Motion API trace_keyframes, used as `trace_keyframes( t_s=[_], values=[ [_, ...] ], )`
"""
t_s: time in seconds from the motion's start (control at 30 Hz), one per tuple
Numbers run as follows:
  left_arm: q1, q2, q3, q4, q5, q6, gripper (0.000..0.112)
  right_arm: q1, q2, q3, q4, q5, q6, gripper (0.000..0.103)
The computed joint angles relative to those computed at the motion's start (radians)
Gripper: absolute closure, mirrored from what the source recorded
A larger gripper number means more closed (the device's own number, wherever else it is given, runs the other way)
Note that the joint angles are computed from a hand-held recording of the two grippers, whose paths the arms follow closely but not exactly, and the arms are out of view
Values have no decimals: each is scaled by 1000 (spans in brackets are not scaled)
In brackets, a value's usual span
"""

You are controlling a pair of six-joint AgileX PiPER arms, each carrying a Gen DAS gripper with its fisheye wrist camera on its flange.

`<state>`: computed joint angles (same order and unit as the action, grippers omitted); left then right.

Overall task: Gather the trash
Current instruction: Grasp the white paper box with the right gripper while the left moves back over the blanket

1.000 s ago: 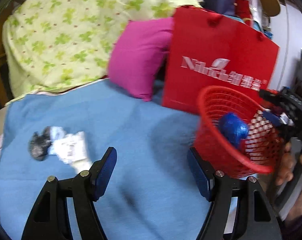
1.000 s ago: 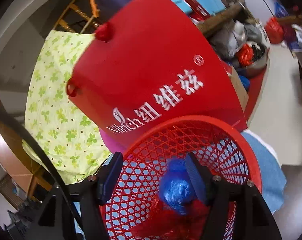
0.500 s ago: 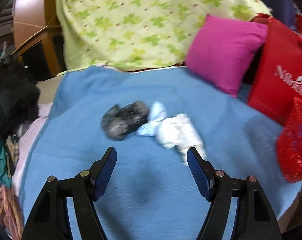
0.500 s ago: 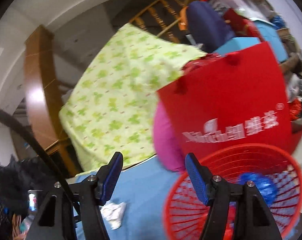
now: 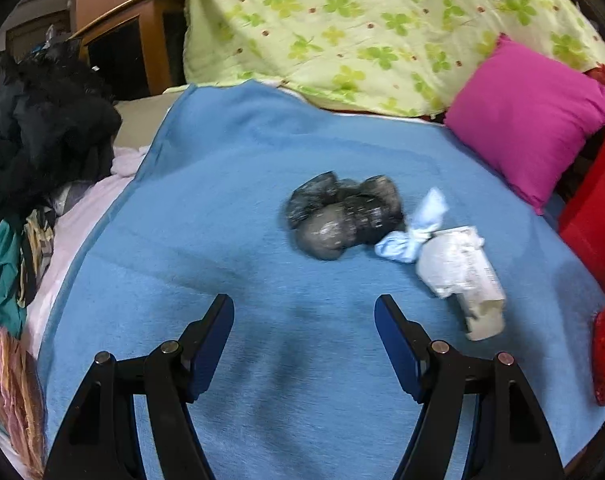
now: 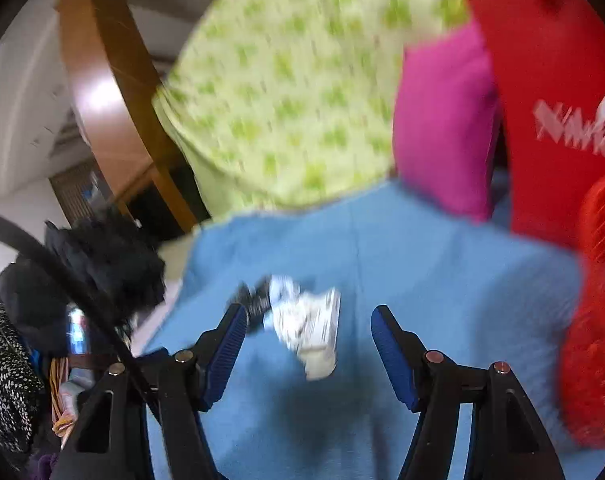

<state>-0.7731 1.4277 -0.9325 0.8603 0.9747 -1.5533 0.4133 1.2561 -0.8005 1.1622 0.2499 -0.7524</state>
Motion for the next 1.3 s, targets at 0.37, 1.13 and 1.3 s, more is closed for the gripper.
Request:
trace_keyframes(
  t_s=[0.37, 1.13, 1.3],
  values=[
    [102, -59, 71, -37, -86, 54, 38, 124, 423, -271, -652, -5, 623, 44],
    [86, -35, 66, -16, -102, 75, 38, 10, 341, -235, -486, 136, 449, 64],
    [54, 4, 40, -3, -111, 69, 38, -67, 248, -165, -507, 167, 432, 64]
  ],
)
